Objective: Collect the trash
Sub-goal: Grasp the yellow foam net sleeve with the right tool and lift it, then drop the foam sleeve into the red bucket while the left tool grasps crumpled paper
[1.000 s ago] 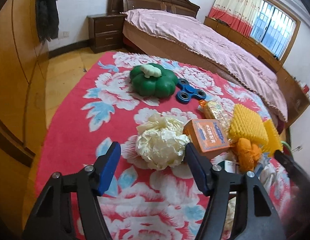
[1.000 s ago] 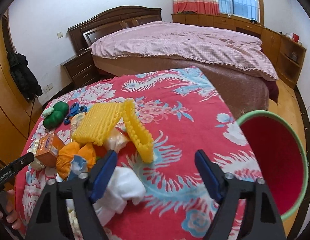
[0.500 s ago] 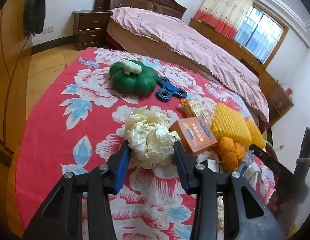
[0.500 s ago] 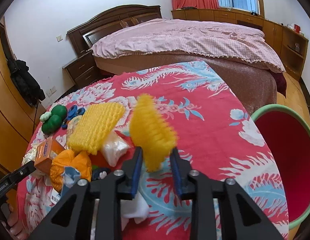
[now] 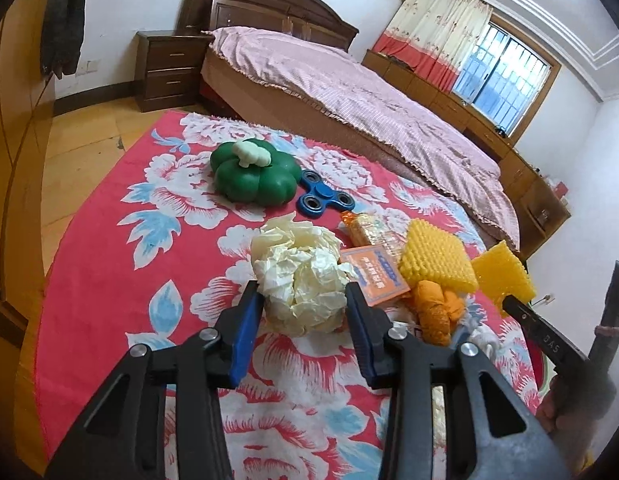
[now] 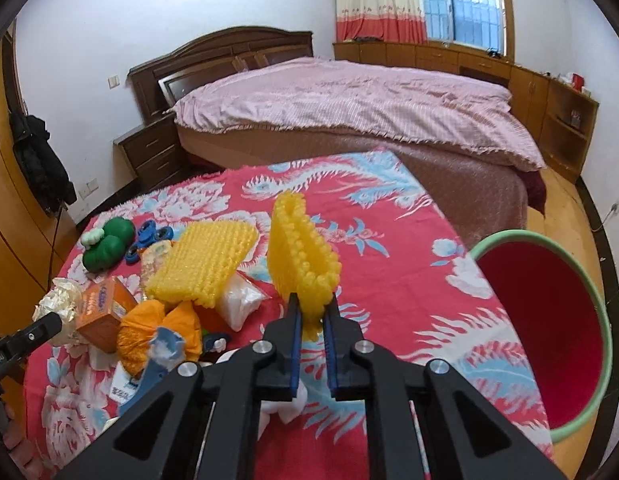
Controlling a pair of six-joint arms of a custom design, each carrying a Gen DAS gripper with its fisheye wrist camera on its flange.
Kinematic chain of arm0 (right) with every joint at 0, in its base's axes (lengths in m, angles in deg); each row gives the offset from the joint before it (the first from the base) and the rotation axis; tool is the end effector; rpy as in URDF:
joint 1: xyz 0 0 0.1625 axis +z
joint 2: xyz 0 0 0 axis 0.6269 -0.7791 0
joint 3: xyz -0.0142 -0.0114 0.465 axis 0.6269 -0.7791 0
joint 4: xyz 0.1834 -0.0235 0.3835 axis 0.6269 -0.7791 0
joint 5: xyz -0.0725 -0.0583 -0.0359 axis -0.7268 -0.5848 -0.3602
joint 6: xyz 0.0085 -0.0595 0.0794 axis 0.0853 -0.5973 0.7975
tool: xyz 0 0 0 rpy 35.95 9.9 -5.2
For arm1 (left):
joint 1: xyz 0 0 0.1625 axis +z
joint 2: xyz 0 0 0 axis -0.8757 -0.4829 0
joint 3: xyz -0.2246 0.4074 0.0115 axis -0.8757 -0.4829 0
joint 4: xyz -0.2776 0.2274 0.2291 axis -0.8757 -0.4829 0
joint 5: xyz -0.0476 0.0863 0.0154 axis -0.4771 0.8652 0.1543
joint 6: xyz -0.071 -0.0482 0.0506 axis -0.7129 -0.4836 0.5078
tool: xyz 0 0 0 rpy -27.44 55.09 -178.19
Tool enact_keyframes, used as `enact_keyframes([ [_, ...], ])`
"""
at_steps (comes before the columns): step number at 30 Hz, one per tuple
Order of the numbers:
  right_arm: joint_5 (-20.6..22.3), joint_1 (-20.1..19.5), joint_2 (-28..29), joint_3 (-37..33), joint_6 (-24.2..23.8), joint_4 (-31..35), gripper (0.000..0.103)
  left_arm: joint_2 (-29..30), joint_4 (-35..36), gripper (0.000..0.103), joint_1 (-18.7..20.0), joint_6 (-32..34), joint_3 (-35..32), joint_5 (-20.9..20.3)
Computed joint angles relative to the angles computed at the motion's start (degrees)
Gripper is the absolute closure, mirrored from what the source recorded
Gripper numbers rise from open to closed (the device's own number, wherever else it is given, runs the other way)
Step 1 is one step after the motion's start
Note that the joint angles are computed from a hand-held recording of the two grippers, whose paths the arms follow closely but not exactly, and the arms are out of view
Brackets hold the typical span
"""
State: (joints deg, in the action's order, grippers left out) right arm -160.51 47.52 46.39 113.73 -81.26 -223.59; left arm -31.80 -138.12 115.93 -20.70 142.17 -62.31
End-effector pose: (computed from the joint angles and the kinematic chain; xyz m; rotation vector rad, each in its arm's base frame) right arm 0.0655 -0.7452 0.1482 0.7926 -2.4223 0.7941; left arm -0.1669 -0.6154 0.0432 -0.2805 2.2735 -1.2988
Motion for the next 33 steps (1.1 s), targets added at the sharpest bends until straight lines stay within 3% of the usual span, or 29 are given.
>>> enact_keyframes([
  [16, 4.37, -1.26, -8.52, 9.79, 0.33, -4.39, 0.092, -0.55, -4.26, 0.061, -5.24, 3.61, 1.91, 1.00],
  [21, 4.51, -1.73, -10.56, 11.99, -0.05, -6.14, 0.092, -1.09, -6.03, 0.061, -6.62, 3.95, 3.14, -2.47],
  [28, 7.43, -3.22, -13.58, 13.47, 0.96, -4.76, 0.092, -0.50, -3.00, 0.061, -7.91, 3.11, 1.11, -3.92],
  [33, 7.05, -4.45, -14.76, 12.62, 2.02, -3.91, 0.092, 0.90, 1.43, 0.061, -8.37, 3.74, -2.30, -4.93],
])
